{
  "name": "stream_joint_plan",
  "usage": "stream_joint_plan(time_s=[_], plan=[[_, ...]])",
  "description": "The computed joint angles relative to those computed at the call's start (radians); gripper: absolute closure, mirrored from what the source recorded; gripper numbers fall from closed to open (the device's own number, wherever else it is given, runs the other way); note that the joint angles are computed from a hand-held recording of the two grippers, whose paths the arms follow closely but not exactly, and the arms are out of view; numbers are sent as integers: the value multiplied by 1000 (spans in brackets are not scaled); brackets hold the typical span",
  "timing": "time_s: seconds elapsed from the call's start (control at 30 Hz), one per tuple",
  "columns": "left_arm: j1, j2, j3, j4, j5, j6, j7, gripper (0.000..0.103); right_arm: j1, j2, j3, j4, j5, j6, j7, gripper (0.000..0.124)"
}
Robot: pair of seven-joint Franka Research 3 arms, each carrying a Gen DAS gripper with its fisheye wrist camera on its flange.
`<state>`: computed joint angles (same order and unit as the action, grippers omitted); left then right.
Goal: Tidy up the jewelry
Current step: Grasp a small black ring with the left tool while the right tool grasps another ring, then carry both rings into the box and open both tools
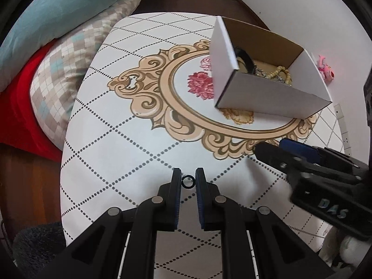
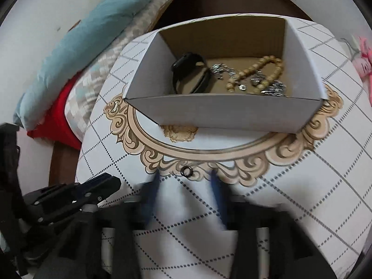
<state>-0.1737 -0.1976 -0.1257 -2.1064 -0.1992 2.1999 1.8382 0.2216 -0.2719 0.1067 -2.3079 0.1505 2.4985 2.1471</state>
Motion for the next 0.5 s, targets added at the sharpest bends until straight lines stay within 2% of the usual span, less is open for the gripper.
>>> stream_joint_plan(time_s=[0.1, 0.3, 0.5], plan=[[8, 11, 1, 3, 17, 0, -5, 93, -7, 50, 21, 46, -72, -35, 22, 72], [20, 9, 5, -6, 24, -3, -12, 93, 9, 102, 43, 109, -254, -114, 87, 112], [13, -1, 10, 11, -21, -19, 6, 93, 15, 6, 13, 14, -197, -39, 111, 112]])
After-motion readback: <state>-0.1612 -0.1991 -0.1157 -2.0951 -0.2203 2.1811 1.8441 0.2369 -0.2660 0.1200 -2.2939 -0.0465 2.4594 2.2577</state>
